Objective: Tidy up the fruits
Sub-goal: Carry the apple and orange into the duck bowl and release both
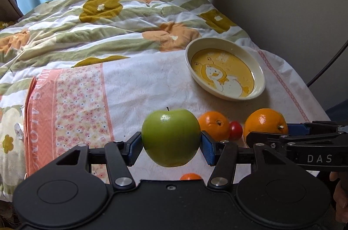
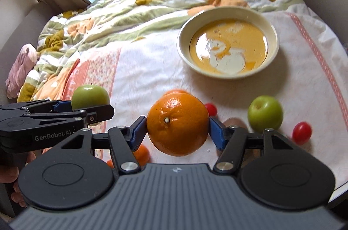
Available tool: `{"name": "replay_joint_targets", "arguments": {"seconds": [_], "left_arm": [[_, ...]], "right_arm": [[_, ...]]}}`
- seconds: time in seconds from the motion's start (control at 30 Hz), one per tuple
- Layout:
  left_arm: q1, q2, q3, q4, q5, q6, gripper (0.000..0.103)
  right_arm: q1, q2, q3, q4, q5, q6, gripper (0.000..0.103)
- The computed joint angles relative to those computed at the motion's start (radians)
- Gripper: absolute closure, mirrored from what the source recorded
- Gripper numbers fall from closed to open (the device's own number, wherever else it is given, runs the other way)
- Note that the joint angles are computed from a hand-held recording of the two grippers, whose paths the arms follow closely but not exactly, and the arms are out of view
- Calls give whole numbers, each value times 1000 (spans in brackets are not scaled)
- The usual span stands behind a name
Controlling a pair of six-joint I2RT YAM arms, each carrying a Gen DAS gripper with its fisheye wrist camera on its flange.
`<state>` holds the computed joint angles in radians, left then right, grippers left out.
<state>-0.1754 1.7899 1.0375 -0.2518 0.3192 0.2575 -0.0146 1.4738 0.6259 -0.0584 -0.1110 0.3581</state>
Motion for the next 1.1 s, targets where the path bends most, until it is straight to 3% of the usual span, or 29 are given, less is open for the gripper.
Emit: {"name": "replay_joint_targets", "arguments": {"seconds": [0.23,0.57,0.83,1.1], "left_arm": [[-121,-34,52,20,-100,-197,43],[-300,169,301,26,-279,-382,43],[-370,461,648,-69,-374,-406,43],[-400,747,1001,-207,-434,-311,43]], "right_arm": [[-208,26,129,-96,-134,-207,27],[-418,333,493,-184,-288,-471,27],[-451,633,853,-317,-350,-575,27],[-454,833,1094,-395,-348,-593,27]]}}
